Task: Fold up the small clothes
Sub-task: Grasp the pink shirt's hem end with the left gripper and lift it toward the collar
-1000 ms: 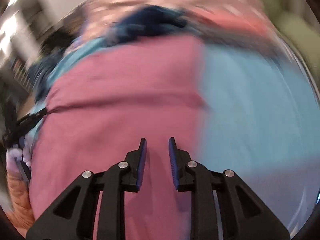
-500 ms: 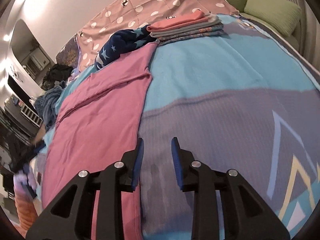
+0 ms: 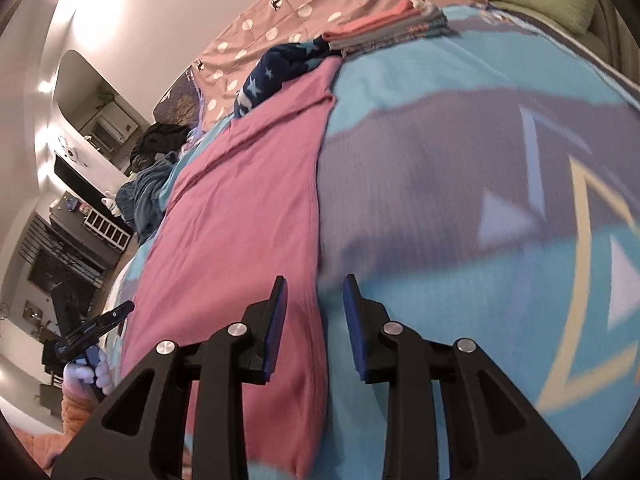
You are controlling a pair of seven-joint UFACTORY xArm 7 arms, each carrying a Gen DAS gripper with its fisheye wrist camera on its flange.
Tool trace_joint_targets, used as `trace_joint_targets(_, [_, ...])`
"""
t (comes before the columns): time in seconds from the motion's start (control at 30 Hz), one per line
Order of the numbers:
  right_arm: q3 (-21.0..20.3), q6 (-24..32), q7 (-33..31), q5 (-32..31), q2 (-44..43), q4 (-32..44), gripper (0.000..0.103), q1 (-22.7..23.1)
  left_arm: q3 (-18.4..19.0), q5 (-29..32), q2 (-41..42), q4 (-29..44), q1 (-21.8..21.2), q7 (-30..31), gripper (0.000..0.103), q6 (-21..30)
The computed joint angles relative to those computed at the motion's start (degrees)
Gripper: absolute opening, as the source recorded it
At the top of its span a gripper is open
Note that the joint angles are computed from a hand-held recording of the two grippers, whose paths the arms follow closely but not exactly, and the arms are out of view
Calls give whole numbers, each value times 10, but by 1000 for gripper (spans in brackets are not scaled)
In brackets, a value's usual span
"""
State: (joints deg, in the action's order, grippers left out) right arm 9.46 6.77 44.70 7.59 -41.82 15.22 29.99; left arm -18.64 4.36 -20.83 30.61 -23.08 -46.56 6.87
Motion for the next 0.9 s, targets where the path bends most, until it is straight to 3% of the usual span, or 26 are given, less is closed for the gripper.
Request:
trace_joint_targets(0.1, [12,-4,24,12,-51,-39,32,22,-1,-12,-33,-26,-20,-6,51,5])
trace_joint_targets(0.3, [11,25,51,14,-121,-75,34,73,41,-71,-109,-86,-111,14,51,25])
trace_joint_targets(0.33, [9,20,51,14,-122,-77,39,81,49,-82,-119,-96,-125,17,51,23])
trace_joint_targets(0.43, [-17,-37,41,15,-88,-81,47,105,66,-107,-129,-118,-151,25,51,-4])
trace_joint_targets(0.5, [-73,-92,13,16,-44,-74,48,148,84,-118,-116,-121,-165,36,51,-31])
trace_joint_targets(0.57, [-148,-128,-16,15,-7,-61,48,213,121,-133,-100,-128,-200,55,51,-72])
trace_joint_targets(0.6, [-159,-126,-16,17,3,-52,48,226,142,-143,-100,-136,-221,60,51,-90])
trace_joint_targets(0.7, [-141,-78,-16,22,-20,-46,48,228,209,-158,-121,-165,-294,70,50,-122])
trace_joint_targets(0.8, [-141,-84,-24,39,-31,-58,44,234,262,-150,-129,-188,-344,73,50,-162])
trace_joint_targets(0.87, [-180,-126,-30,53,-9,-59,35,260,306,-132,-109,-179,-373,72,50,-185])
trace_joint_targets(0.9, [-198,-141,-29,54,6,-54,23,270,312,-123,-98,-171,-374,70,50,-187])
